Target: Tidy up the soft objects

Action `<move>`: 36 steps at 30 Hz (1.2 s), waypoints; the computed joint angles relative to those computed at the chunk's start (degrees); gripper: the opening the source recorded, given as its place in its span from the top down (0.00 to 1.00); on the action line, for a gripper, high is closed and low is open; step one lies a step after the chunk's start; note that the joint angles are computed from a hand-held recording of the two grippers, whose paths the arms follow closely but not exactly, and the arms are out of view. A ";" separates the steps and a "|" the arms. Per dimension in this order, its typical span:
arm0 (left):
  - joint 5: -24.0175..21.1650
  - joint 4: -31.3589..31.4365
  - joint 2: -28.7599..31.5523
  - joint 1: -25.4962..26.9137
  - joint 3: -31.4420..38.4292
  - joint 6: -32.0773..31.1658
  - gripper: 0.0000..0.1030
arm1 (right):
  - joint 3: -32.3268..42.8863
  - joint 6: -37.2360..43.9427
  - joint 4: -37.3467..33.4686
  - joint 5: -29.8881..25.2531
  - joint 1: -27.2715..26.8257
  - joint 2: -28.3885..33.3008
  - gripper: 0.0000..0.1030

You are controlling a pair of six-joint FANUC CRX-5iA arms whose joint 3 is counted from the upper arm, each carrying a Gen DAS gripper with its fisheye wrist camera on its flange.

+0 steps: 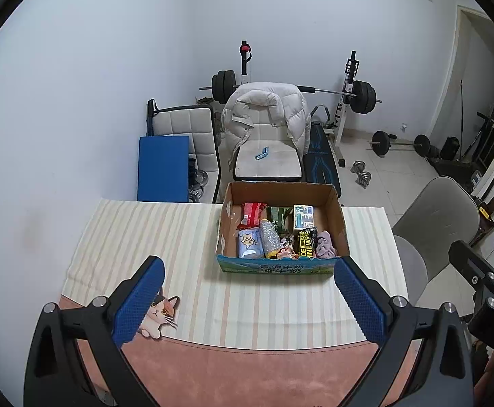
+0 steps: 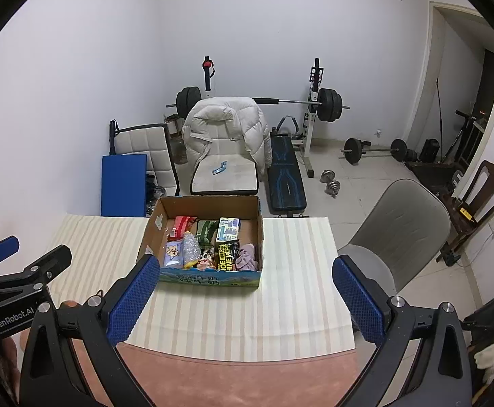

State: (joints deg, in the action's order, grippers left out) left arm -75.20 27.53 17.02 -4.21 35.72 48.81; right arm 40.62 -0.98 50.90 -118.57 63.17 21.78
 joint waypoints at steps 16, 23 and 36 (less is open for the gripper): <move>-0.05 0.24 0.00 0.21 -0.06 -0.47 0.00 | 0.44 -0.05 0.40 -0.92 0.27 0.47 0.00; -0.29 0.47 0.28 0.33 0.33 -0.56 0.00 | 0.62 0.76 0.75 -0.77 0.03 0.45 0.00; -0.95 0.39 0.91 0.30 1.39 -0.22 0.00 | 0.39 0.87 0.75 -0.70 0.00 0.31 0.00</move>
